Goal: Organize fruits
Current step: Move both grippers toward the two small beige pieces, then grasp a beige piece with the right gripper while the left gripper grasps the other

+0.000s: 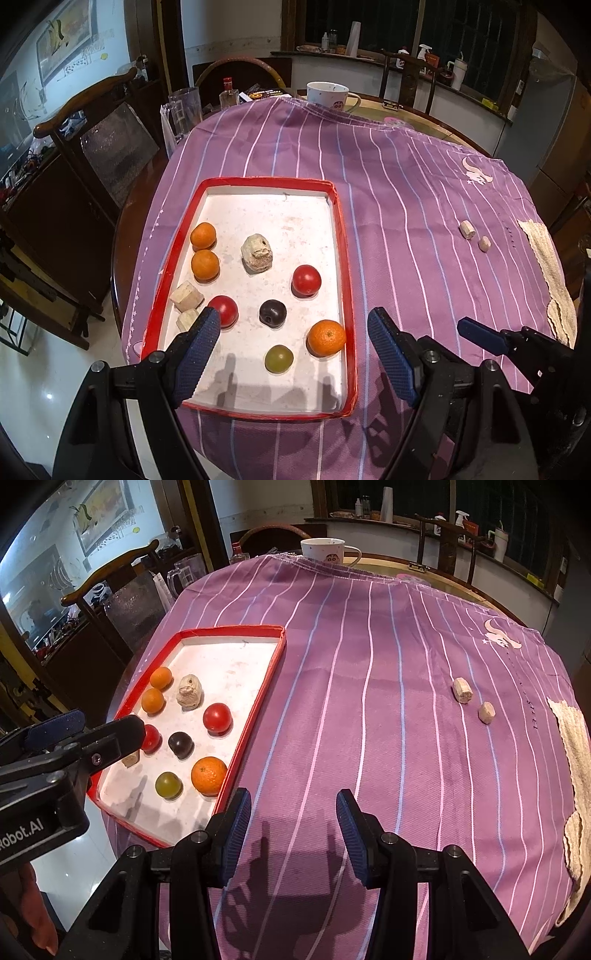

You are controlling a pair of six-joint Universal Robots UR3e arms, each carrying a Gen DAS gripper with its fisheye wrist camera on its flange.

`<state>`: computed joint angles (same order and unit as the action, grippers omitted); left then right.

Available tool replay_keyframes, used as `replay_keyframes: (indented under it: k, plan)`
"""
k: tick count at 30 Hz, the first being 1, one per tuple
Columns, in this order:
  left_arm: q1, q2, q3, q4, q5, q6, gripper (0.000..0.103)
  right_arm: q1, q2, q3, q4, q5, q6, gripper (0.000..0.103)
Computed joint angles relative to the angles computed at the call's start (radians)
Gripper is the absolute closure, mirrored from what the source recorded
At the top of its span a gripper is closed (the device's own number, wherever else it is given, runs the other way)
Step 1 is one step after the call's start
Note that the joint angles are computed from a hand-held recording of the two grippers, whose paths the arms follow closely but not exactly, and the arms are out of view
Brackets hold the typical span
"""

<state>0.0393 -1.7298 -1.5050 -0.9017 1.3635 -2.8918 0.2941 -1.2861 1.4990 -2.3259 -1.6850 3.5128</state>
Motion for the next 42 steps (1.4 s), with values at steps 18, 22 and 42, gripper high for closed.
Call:
replay_keyframes:
  k: [18,22,42]
  plan:
    - [-0.076,-0.055,0.020,-0.008,0.080,-0.059,0.022,-0.068,-0.070,0.146,-0.046,0.061,-0.037,0.050]
    - [-0.127,-0.085,0.044,-0.020,0.106,-0.093,0.022,-0.118,-0.126,0.228,-0.063,0.088,-0.060,0.050]
    - [-0.358,-0.382,0.388,-0.110,0.184,-0.336,0.022,-0.761,-0.154,0.389,-0.240,0.394,-0.418,0.051]
